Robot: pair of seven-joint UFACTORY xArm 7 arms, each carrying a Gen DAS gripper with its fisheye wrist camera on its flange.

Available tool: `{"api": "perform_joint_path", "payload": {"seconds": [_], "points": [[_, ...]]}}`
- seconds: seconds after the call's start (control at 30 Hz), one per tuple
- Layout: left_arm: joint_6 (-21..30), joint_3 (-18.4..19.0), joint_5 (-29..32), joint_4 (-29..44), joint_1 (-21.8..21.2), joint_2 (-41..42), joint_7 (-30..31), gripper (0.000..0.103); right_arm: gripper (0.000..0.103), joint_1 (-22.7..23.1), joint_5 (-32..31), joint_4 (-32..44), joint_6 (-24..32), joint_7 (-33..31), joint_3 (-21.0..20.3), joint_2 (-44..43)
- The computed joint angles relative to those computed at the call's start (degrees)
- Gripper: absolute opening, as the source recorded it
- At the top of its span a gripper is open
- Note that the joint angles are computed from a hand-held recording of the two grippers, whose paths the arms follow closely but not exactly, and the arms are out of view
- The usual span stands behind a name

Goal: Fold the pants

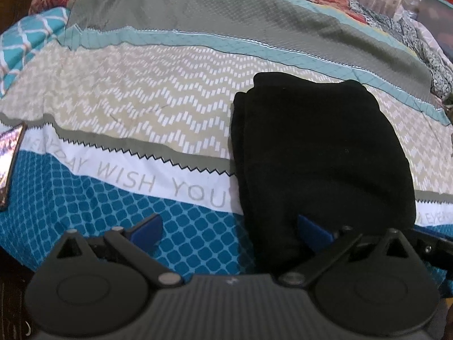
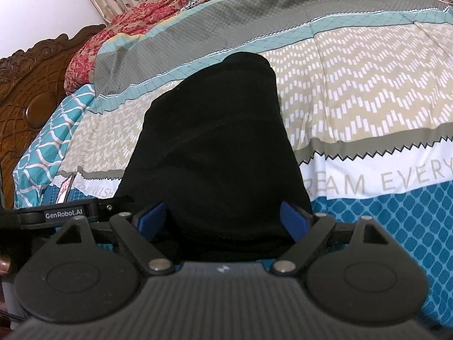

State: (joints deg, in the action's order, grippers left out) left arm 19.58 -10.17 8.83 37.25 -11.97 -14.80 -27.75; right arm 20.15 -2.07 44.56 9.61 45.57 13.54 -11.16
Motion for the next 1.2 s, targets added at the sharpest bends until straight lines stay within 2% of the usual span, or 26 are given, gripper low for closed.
{"api": "perform_joint_path", "payload": {"seconds": [0.23, 0.53, 0.73, 0.87, 0.97, 1.2], "points": [[0.9, -2.3, 6.3, 0.6, 1.8, -0.1, -3.1, 0.103, 0.093, 0.6, 0.8, 0.5, 0.7, -1.2, -0.5, 0.5], [1.9, -3.1, 10.3, 0.9, 2.0, -0.2, -5.5, 0.103, 0.095, 1.5, 3.3, 0.2, 0.6, -3.4, -1.3, 0.6], [1.7, -2.5, 10.6, 0.6, 1.5, -0.5, -5.7, 0.103, 0.1, 2.6, 6.2, -0.3, 0.1, -5.9, -2.3, 0.6], [2.2, -3.5, 12.8, 0.9, 2.1, -0.6, -6.9, 0.103, 0.103, 3.6, 9.1, -0.6, -0.4, -7.9, -3.0, 0.7], [2.6, -4.1, 15.0, 1.1, 2.4, -0.6, -7.9, 0.103, 0.103, 3.9, 10.5, -0.8, -0.7, -9.0, -3.2, 0.6], [3.1, -3.7, 15.6, 1.4, 1.9, -0.3, -8.0, 0.103, 0.103, 4.7, 13.2, -1.5, -1.9, -10.5, -3.8, 0.5]]}}
